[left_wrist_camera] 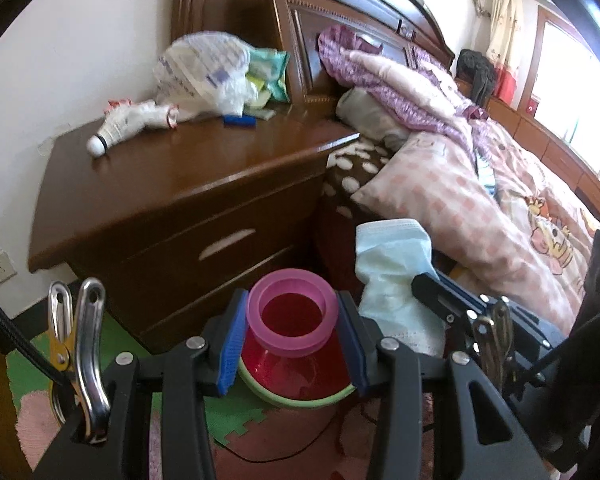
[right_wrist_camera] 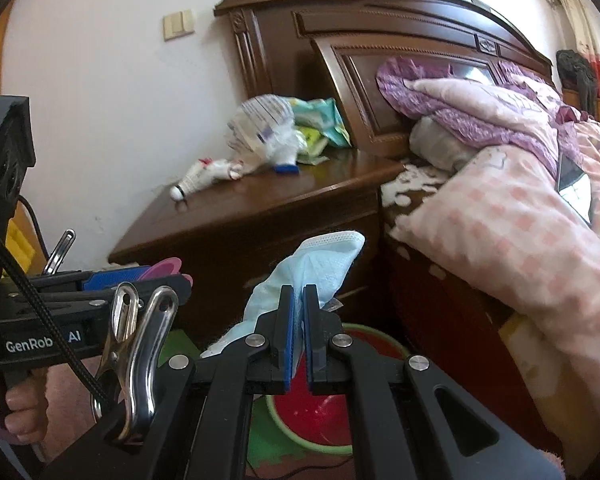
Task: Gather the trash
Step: 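Carry the tape roll and mask down over the red trash bin with both grippers, then open both grippers to drop the tape roll and mask into the bin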
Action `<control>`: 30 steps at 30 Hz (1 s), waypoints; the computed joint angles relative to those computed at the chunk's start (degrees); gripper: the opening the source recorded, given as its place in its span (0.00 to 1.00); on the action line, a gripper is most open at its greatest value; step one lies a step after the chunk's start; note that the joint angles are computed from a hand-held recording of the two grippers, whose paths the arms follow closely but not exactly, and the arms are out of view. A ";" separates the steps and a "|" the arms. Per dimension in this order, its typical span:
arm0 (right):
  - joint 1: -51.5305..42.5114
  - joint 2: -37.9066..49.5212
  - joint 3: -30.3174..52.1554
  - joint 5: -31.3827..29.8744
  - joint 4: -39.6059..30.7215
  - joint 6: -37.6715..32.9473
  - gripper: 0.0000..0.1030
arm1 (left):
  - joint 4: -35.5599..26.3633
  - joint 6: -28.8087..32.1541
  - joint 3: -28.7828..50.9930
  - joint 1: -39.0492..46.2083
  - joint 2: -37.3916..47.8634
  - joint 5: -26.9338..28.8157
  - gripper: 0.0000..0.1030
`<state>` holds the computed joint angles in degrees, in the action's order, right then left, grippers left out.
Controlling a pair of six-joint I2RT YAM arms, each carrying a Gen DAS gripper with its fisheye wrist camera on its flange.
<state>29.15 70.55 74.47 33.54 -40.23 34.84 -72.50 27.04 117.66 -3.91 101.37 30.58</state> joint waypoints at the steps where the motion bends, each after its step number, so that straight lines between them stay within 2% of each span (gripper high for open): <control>1: -0.37 0.38 0.04 -0.29 -0.19 -0.01 0.05 | 0.35 -0.34 -0.54 -0.61 0.54 -0.71 0.44; 7: -4.15 3.41 -1.48 -3.91 -1.61 1.04 0.05 | 3.09 -2.25 -3.40 -3.86 3.62 -3.43 0.44; 14: -9.20 6.38 -4.85 -9.77 0.10 1.77 0.05 | 8.64 -3.18 -9.28 -7.25 6.38 -6.52 0.44; 21: -13.93 9.47 -7.23 -15.64 1.23 2.39 0.05 | 11.61 -3.62 -10.90 -9.52 11.66 -9.36 0.44; 30: -19.62 14.36 -8.65 -24.47 2.24 4.07 0.05 | 11.01 -3.44 -9.42 -10.58 17.89 -11.03 0.44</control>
